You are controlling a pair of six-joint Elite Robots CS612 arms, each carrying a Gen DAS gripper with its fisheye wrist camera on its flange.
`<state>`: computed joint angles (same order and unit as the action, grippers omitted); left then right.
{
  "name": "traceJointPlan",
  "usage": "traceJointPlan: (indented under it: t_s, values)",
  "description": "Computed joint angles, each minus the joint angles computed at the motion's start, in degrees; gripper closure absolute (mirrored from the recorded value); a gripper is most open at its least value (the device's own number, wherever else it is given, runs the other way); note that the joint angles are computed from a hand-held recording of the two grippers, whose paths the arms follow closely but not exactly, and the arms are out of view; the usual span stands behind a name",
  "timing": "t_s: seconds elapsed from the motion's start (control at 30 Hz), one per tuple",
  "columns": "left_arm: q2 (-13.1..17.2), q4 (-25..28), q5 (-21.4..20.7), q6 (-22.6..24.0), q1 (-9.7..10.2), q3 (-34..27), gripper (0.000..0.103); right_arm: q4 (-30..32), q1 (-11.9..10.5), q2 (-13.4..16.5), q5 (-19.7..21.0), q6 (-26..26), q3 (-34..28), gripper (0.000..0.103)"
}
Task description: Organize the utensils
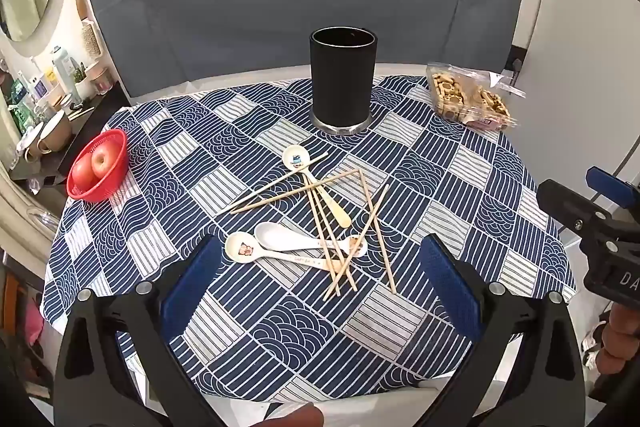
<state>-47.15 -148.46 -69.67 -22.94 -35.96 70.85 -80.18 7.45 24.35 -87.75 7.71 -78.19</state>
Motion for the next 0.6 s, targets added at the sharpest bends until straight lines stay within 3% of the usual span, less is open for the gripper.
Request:
traceJointPlan:
  t_s: [0.1, 0.13, 0.6]
  values:
    - [0.04, 0.05, 0.16, 0.05, -0.05, -0.13, 0.006, -0.90, 0.27, 0.42, -0.49, 0.29, -0.79, 0.008]
    - [0.06, -0.06, 0.30, 0.10, -0.16, -0.11, 0.006, -0.63, -0.39, 0.73, 1.07, 0.65, -1.28, 0.008]
    - [-0.41, -1.37, -0.13, 0.07, -0.43, 1.02, 0.006, 0.59, 0.09, -0.14, -0.99, -0.70, -0.54, 0.008]
